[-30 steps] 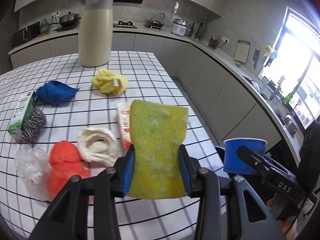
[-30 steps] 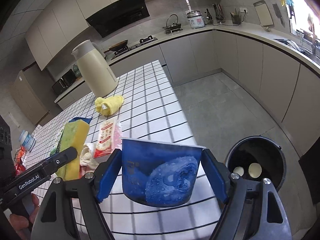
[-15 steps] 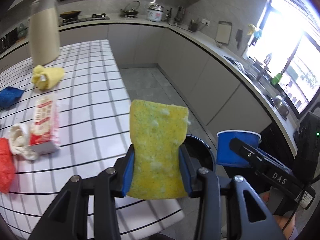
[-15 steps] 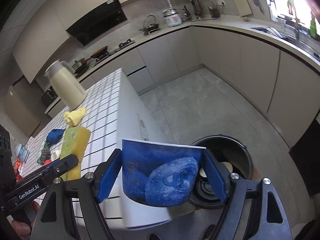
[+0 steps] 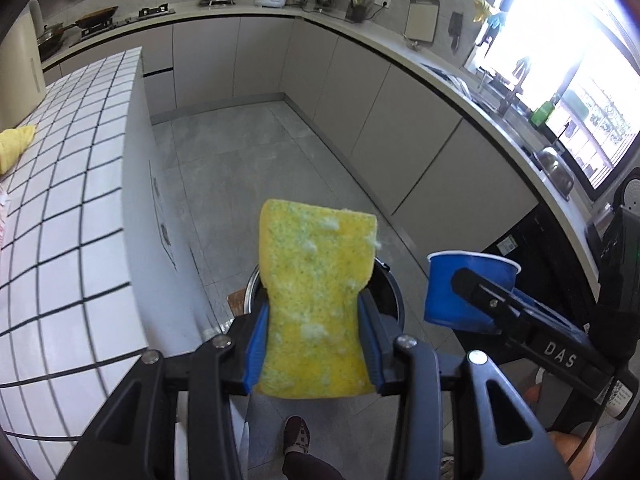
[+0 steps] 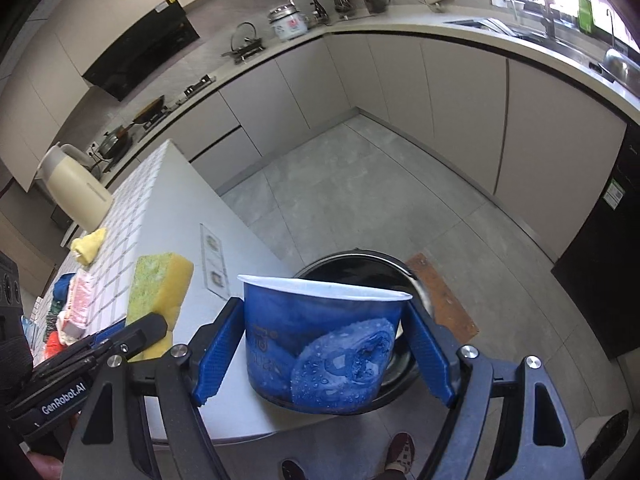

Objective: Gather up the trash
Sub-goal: 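Lift the sponge and tub and carry both over the black bin, then open both tools above the bin to drop the sponge and tub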

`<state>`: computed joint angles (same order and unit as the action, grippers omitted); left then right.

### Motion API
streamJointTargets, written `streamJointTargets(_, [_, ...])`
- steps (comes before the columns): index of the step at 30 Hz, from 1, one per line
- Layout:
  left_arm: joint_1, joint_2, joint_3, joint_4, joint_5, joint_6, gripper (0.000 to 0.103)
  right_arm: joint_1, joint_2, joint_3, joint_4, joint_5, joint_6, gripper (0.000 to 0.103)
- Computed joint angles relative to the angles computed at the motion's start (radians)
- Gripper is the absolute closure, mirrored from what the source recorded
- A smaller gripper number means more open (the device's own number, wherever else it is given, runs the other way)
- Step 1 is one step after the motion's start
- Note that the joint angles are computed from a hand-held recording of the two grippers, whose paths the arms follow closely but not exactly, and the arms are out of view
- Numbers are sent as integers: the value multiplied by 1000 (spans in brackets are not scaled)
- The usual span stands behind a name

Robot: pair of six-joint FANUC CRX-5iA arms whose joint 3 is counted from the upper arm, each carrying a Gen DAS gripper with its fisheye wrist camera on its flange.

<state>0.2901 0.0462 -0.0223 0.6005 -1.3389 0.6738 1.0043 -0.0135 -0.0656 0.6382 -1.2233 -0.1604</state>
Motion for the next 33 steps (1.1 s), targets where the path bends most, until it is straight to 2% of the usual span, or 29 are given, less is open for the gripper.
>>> streamJointTargets(6, [-47,10,-18,-64,37,70,61,-54,-25,-59,-41,64,41,22])
streamJointTargets(14, [-92,31,-54,-139,93,165,59,-154,1,-84,-136,190,175,22])
streamJointTargets(17, [-108,47,-65,-167,109,199,53,-186,20,-83,-179,232,227,22])
streamJointTargets(19, [-120,65,-53,-196,106,235,45,-207,28,-85,-215,264,264,22])
streamJointTargets(23, [-129,70,-42,-242,119,299,38,-233,45,-80,-278,283,307,21])
streamJointTargets(25, [-126,65,-42,-237,125,297,33,-236,44,-87,-277,286,307,21])
streamJointTargets(29, [-125,32,-63,-222,155,258,33,-232,41,-92,-257,289,292,20])
streamJointTargets(33, [-118,17,-63,-230,151,251,33,-221,42,-88,-234,271,273,20])
